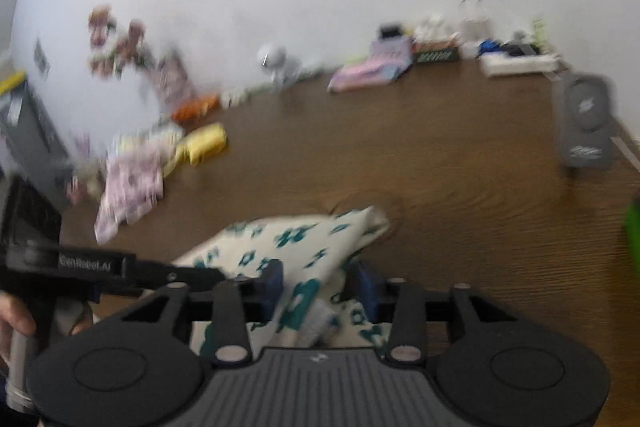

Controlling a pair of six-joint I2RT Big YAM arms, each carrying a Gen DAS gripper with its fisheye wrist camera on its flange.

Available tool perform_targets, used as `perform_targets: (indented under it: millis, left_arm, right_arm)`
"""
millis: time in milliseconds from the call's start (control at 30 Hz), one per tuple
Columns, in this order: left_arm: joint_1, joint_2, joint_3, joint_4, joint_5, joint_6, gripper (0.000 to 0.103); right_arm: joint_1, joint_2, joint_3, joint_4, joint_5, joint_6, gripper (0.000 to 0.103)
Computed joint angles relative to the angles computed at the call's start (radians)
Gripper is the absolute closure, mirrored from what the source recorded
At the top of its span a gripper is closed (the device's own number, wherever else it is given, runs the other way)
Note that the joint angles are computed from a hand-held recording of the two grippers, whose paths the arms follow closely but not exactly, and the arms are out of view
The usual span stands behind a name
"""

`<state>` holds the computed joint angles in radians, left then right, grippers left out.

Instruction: Fold clothes

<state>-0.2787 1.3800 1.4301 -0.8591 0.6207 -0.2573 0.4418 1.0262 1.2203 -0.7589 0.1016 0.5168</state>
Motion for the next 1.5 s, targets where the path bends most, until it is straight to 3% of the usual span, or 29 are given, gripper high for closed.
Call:
perform_targets:
  millis: [33,67,133,233,267,367,400,433,467,567,633,700,767,833,900,1000,1067,1167,1233,1267,1333,1400,1467,1500]
  left_arm:
    - [0.007,-0.010,0.011,-0.045,-0.024,0.037,0.023]
    - [0.013,-0.021,0.022,-0.088,-0.049,0.074,0.022]
    - [0.030,-0.030,0.048,-0.195,-0.084,0.116,0.022]
    - [0.028,0.006,0.083,-0.320,-0.067,0.092,0.022]
    - [0.030,0.010,0.078,-0.328,-0.057,0.083,0.022]
    - [0.036,0.007,0.045,-0.302,-0.015,0.039,0.022]
    - [0.036,0.007,0.037,-0.293,-0.002,0.022,0.022]
    - [0.031,0.010,0.035,-0.283,0.010,0.001,0.023]
    - [0.026,0.013,0.033,-0.273,0.021,-0.020,0.023]
    - [0.021,0.016,0.012,-0.243,0.081,-0.060,0.022]
    - [0.016,0.018,0.006,-0.235,0.104,-0.068,0.022]
    - [0.007,0.020,0.004,-0.233,0.118,-0.070,0.022]
    - [0.006,0.023,0.006,-0.237,0.121,-0.062,0.022]
    - [0.010,0.034,0.016,-0.241,0.133,-0.073,0.022]
    - [0.014,0.052,0.026,-0.237,0.164,-0.095,0.021]
    - [0.012,0.077,0.035,-0.228,0.214,-0.120,0.021]
    - [0.008,0.087,0.035,-0.215,0.233,-0.142,0.022]
    - [-0.001,0.106,0.036,-0.198,0.252,-0.160,0.042]
    - [-0.008,0.118,0.033,-0.173,0.265,-0.158,0.063]
    - [-0.008,0.116,0.027,-0.144,0.267,-0.152,0.066]
    - [-0.008,0.105,0.023,-0.077,0.259,-0.139,0.074]
    - [0.001,0.088,0.030,-0.002,0.258,-0.120,0.075]
    - [0.027,0.051,0.008,0.151,0.304,-0.126,0.075]
    - [0.036,0.036,0.004,0.202,0.319,-0.104,0.075]
  right_arm:
    - [-0.007,-0.024,-0.005,-0.014,0.002,0.024,0.039]
    - [-0.014,-0.046,-0.009,-0.031,0.003,0.049,0.035]
    - [-0.030,-0.070,-0.005,-0.077,-0.024,0.110,0.035]
    - [-0.006,-0.068,-0.018,-0.110,-0.074,0.196,0.035]
    - [-0.004,-0.061,-0.026,-0.099,-0.090,0.196,0.034]
    - [-0.010,-0.044,-0.075,-0.051,-0.095,0.266,0.038]
    - [-0.017,-0.038,-0.090,-0.038,-0.104,0.296,0.058]
    - [-0.032,-0.051,-0.133,0.023,-0.156,0.340,0.078]
    - [-0.044,-0.074,-0.180,0.086,-0.193,0.376,0.081]
    - [-0.021,-0.150,-0.301,0.217,-0.156,0.359,0.085]
    - [-0.023,-0.201,-0.382,0.297,-0.158,0.421,0.086]
    - [-0.017,-0.224,-0.380,0.273,-0.124,0.427,0.082]
    - [0.002,-0.234,-0.355,0.224,-0.063,0.405,0.068]
    - [-0.011,-0.230,-0.307,0.172,-0.038,0.367,0.040]
    - [-0.059,-0.217,-0.278,0.168,-0.077,0.390,0.025]
    - [-0.104,-0.118,-0.187,0.052,-0.134,0.425,0.023]
    - [-0.112,-0.083,-0.163,0.023,-0.175,0.426,0.023]
    - [-0.105,-0.048,-0.143,0.036,-0.228,0.397,0.023]
    - [-0.108,-0.025,-0.149,0.082,-0.272,0.401,0.042]
    - [-0.110,-0.011,-0.153,0.108,-0.292,0.405,0.056]
    - [-0.124,0.001,-0.183,0.206,-0.313,0.400,0.069]
    - [-0.145,0.011,-0.190,0.284,-0.355,0.384,0.077]
    - [-0.154,0.011,-0.209,0.424,-0.374,0.399,0.078]
    - [-0.163,0.002,-0.232,0.530,-0.395,0.406,0.078]
